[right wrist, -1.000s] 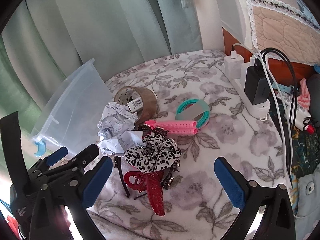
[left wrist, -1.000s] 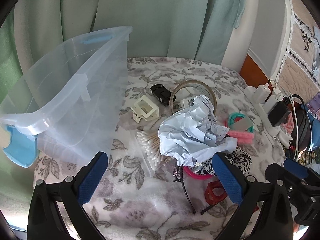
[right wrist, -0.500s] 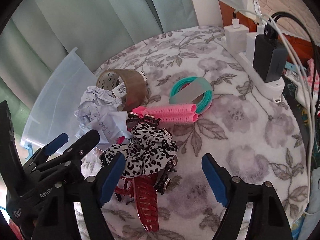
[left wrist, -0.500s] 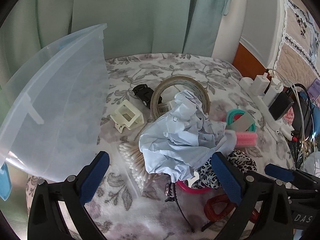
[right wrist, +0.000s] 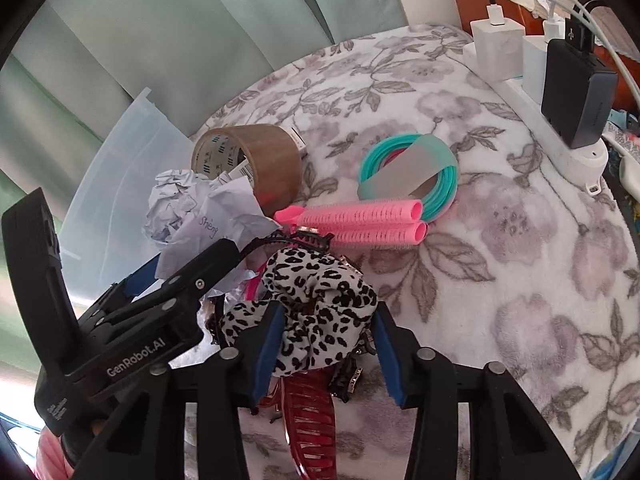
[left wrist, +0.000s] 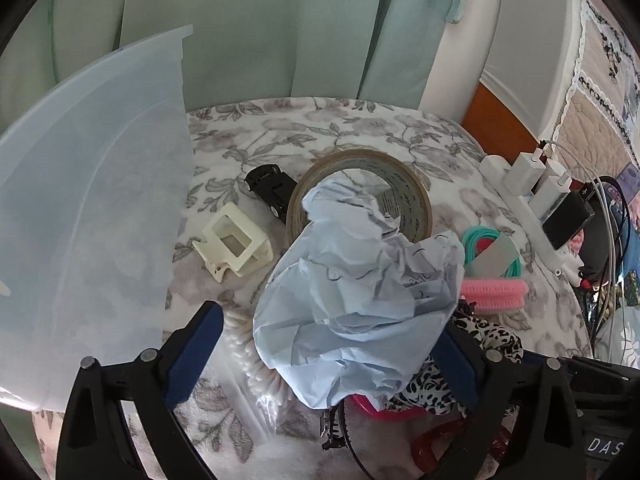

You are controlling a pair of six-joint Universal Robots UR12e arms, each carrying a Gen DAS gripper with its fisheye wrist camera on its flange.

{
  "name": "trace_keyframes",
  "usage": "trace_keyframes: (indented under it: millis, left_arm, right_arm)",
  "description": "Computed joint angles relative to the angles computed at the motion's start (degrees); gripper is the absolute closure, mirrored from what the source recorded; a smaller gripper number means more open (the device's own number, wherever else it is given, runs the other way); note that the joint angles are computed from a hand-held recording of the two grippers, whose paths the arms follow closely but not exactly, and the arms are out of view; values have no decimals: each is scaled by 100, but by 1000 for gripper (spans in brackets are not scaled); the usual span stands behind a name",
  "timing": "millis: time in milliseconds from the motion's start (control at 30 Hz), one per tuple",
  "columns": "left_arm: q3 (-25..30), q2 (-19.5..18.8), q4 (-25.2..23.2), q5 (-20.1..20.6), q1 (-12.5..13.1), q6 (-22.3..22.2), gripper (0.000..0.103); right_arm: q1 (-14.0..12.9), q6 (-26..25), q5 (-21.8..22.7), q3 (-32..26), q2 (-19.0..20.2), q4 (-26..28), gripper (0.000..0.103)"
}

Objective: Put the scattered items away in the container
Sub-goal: 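Grasp the crumpled blue paper with left tool while right tool grasps leopard scrunchie, then lift the blue paper with left tool while right tool carries scrunchie toward box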

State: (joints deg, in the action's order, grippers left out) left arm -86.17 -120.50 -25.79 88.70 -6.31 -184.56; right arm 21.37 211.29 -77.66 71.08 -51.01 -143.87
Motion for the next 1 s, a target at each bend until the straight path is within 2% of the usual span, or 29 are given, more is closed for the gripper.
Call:
trace_keyframes:
  millis: [100,333,667,933,1000]
  left_arm:
    - [27,-12,-29,63,-7,31,24]
    - [-63,53,140,237,5,-84,30]
    - [-237,294,478,355,8,-173,30]
    - [-407,555,548,-86,63,-450,31]
    - [-446,616,611,-13,26,-435,31]
  right_arm:
    - [-1,60,-38,5,-1,-18,68]
    - [-16,209,-96,45,-41,-7,88]
    - [5,172,-143,186,-215,-381,93]
    - [37,249,-285,336,-417,-906,93]
    - [47,245,-335,381,-472,-1053,93]
